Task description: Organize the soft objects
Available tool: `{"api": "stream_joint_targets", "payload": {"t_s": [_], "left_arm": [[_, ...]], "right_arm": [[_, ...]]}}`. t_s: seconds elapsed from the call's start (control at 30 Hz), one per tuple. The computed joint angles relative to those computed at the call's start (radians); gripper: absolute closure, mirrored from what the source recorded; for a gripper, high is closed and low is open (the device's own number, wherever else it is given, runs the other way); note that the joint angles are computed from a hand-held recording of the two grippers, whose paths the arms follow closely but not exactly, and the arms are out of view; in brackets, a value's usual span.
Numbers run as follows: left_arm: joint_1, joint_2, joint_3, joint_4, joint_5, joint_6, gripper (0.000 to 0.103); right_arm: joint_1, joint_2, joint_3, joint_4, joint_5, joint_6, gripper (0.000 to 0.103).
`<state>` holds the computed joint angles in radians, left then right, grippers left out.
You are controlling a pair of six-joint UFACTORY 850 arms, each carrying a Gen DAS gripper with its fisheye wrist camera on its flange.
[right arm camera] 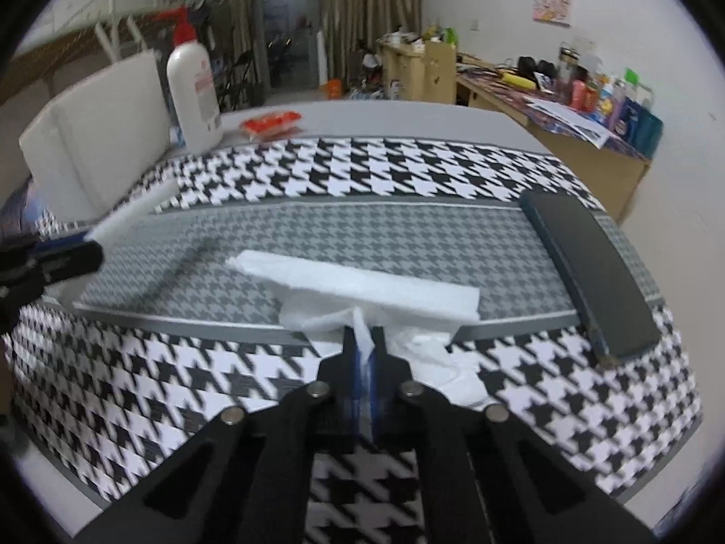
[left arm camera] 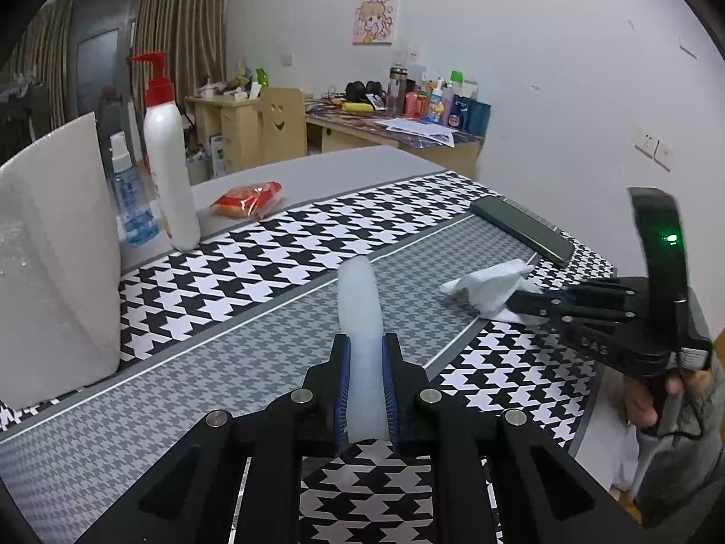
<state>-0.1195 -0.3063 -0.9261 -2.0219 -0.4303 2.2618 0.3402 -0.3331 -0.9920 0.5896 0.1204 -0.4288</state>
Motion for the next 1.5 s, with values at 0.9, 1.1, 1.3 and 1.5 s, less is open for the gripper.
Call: {"api": "stream_joint_targets", "payload": {"t_s": [0.9, 1.1, 1.3, 1.5], "left_arm": [[0.055, 0.245, 0.208, -0.245, -0.088, 0.218, 0.088], [0.082, 0.285, 0.226, -0.252, -0.094, 0.216, 0.088], [0.103, 0.315, 0.238, -0.292, -0.095, 0.257, 0.088], [0.125, 0.333, 0.237, -0.289, -0.078, 0.237, 0.088]], "right_arm": [[0.174, 0.184, 0.135, 0.071, 0.280, 0.050, 0.098], [0.198, 0.189, 0.114, 0.104, 0.274, 0.014, 0.098], [0.212, 0.195, 0.101, 0.032, 0.283, 0.073, 0.098], [0.224, 0.192, 0.084, 0.015, 0.281, 0.093, 0.098]]}}
